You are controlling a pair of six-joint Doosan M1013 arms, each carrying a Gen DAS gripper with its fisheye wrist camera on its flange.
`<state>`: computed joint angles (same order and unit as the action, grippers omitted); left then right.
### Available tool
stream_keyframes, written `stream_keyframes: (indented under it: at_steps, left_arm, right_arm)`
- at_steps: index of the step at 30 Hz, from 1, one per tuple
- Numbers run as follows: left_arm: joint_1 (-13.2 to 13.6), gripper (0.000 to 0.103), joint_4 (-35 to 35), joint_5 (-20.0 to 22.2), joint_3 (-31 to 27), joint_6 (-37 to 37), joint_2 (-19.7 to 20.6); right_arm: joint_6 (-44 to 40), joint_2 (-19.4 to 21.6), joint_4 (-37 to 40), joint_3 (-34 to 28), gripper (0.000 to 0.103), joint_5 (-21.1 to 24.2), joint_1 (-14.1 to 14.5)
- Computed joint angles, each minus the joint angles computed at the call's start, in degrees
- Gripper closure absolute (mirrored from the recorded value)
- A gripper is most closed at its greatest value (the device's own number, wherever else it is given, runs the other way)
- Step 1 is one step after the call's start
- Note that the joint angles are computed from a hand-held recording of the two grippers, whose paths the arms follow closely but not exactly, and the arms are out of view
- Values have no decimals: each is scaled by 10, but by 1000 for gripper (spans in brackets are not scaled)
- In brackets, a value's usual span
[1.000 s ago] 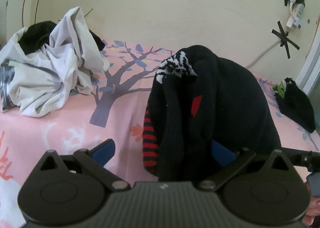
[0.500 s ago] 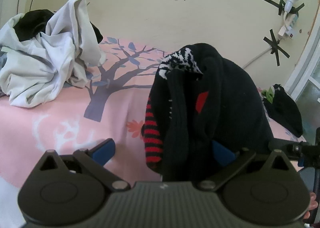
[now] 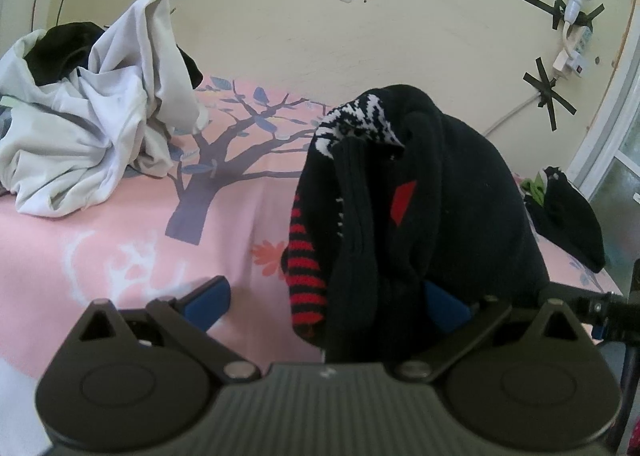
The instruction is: Fold small clothes
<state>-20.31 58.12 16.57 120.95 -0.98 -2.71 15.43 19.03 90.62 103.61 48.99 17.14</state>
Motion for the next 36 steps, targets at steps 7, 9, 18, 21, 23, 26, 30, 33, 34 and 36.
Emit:
stream_keyframes:
  at_steps: [7,9,18,21,23,26,30,33,34,36]
  left_arm:
    - [-1,0,33,-3,5,-36,-2]
    - [-2,0,36,-1,5,-40,-2]
    - [-3,0,36,3,4,-42,-2]
    - [-4,0,37,9,3,-45,-1]
    - [-5,0,39,12,2,-46,0]
    - [-5,0,40,12,1,-47,0]
    - [-5,0,41,10,2,-48,0]
    - [-5,0,41,10,2,-48,0]
    - [-4,0,43,9,3,-50,0]
    - [-5,0,48,7,4,-57,-2]
  right_arm:
    - [-18,-2,14,6,6,-5,2]
    - [-19,-3,16,7,6,-9,3]
    - [-27,-5,21,11,6,-10,3]
    - [-28,-5,18,10,6,-11,3]
    - [-28,-5,17,10,6,-13,4]
    - [-27,-5,15,9,6,-13,4]
    - [-21,-5,8,7,6,-14,5]
    - [-13,-6,10,8,6,-21,7]
    - [-14,-7,10,8,6,-22,8]
    - [-15,-6,14,8,6,-19,7]
